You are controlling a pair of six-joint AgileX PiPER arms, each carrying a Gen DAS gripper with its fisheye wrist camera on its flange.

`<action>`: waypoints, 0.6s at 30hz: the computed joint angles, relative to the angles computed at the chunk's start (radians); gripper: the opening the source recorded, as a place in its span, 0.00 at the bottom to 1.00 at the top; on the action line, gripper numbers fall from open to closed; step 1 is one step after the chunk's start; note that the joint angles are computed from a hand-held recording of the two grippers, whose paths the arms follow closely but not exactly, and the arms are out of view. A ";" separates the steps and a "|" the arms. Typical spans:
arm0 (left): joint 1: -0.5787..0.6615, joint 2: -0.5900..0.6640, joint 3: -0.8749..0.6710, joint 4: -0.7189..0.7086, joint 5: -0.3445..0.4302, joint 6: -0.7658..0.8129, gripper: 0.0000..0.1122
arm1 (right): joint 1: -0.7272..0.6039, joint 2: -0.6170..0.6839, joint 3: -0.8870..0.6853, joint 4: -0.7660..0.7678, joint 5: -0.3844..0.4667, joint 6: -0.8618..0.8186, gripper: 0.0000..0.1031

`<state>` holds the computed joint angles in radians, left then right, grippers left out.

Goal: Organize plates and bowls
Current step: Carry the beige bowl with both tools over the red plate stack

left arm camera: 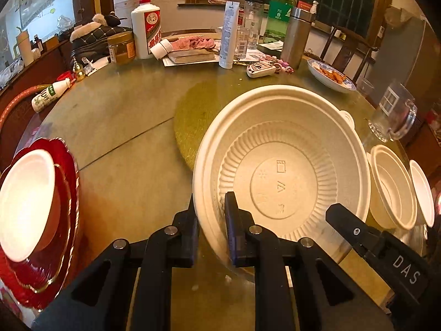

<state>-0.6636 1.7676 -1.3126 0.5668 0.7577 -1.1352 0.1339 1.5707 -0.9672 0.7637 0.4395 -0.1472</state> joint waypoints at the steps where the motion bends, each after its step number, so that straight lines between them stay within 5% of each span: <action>1: -0.005 -0.014 0.018 0.007 -0.004 -0.009 0.13 | 0.006 -0.017 0.017 -0.006 -0.007 0.005 0.10; 18: -0.062 -0.177 0.221 0.078 -0.054 -0.108 0.14 | 0.118 -0.199 0.170 -0.246 -0.089 0.262 0.10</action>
<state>-0.7252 1.5904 -1.0915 0.6447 0.7033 -1.2427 0.2522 1.3720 -0.7970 0.5179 0.3506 0.1145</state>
